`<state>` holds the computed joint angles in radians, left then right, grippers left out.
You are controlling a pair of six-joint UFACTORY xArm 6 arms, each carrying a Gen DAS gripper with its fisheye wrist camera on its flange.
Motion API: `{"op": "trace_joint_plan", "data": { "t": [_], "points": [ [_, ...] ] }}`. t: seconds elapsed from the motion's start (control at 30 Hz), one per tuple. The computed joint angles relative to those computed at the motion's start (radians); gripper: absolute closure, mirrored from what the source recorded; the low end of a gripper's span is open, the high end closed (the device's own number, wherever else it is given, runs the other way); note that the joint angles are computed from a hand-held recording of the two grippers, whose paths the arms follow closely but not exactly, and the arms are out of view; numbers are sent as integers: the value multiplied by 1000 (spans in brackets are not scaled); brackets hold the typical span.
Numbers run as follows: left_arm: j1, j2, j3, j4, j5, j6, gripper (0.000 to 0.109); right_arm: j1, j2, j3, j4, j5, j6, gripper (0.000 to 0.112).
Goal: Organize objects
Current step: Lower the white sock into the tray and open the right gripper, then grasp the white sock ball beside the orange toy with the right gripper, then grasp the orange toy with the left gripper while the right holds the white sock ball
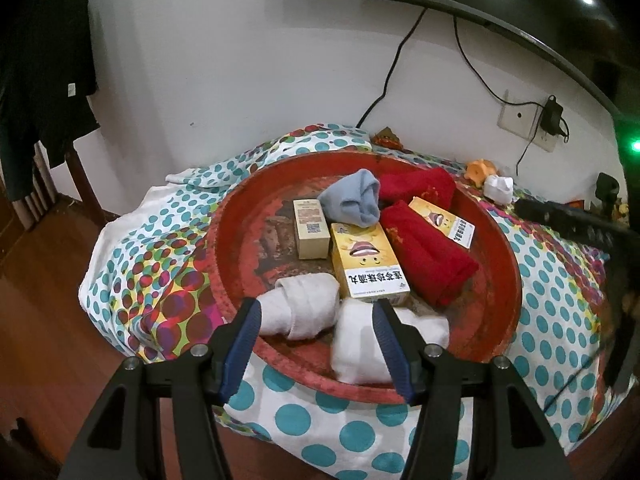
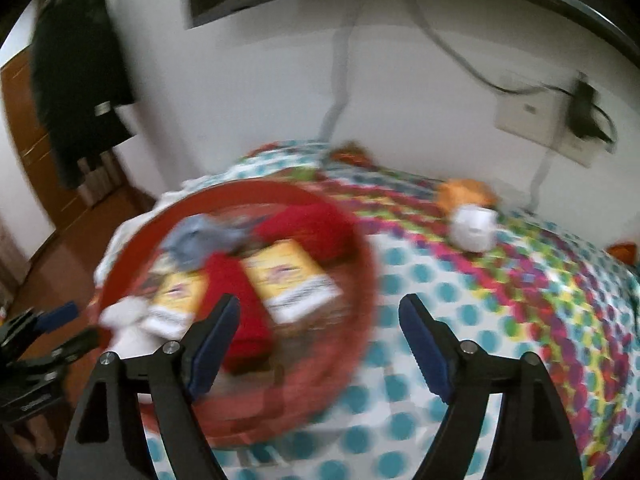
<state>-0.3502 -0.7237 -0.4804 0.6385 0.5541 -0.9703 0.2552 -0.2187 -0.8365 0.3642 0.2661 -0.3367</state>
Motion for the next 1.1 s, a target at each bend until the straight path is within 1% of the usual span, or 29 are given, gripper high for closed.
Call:
{"op": "trace_joint_plan", "data": {
  "t": [0.07, 0.17, 0.27, 0.33, 0.43, 0.5, 0.53, 0.57, 0.6, 0.67, 0.7, 0.73, 0.77, 0.8, 0.83, 0.87, 0.9, 0.93, 0.97, 1.03, 1.07, 1.1],
  "points": [
    [-5, 5, -1, 3, -4, 3, 49, -57, 56, -27, -111, -19, 91, 33],
    [-12, 12, -5, 0, -7, 11, 49, -118, 147, -88, -185, -22, 150, 33],
    [-20, 12, -8, 9, -7, 9, 49, -153, 250, -173, -178, -16, 145, 33],
    [-28, 11, -16, 26, 5, 1, 49, -163, 318, -236, -217, -15, 173, 33],
    [-46, 21, -35, 61, 37, -3, 49, -168, 425, -348, -240, 8, 198, 33],
    [-59, 37, -55, 76, 54, 5, 49, -172, 488, -414, -328, 0, 271, 33],
    [-62, 49, -67, 78, 47, 22, 49, -175, 512, -442, -380, 3, 310, 33],
    [-66, 70, -85, 67, 46, 52, 49, -177, 541, -479, -403, 15, 326, 33],
    [-73, 100, -115, 54, 52, 86, 49, -176, 561, -507, -394, 34, 318, 33],
    [-83, 169, -184, 42, 41, 147, 49, -181, 608, -568, -433, 67, 349, 33],
    [-85, 197, -213, 30, 25, 173, 49, -182, 622, -582, -418, 64, 331, 33],
    [-84, 237, -252, -10, 2, 228, 49, -183, 632, -592, -392, 62, 296, 39],
    [-81, 289, -302, -67, -26, 298, 49, -183, 642, -606, -336, 76, 236, 54],
    [-81, 330, -342, -96, -47, 332, 49, -182, 647, -617, -241, 99, 145, 63],
    [-83, 385, -399, -108, -61, 352, 48, -184, 641, -614, -176, 109, 84, 70],
    [-83, 450, -462, -138, -86, 399, 46, -187, 630, -600, -138, 104, 41, 70],
    [-86, 519, -531, -151, -94, 427, 41, -190, 607, -574, -63, 106, -45, 70],
    [-93, 576, -595, -137, -83, 425, 40, -196, 586, -553, -6, 110, -110, 70],
    [-99, 648, -670, -160, -84, 463, 39, -204, 560, -524, 42, 110, -163, 70],
    [-107, 776, -799, -255, -98, 586, 39, -229, 492, -460, 152, 137, -286, 70],
    [-112, 846, -878, -320, -83, 658, 39, -244, 460, -429, 194, 149, -333, 70],
    [-117, 925, -973, -425, -49, 762, 39, -257, 435, -405, 227, 161, -368, 70]
  ]
}}
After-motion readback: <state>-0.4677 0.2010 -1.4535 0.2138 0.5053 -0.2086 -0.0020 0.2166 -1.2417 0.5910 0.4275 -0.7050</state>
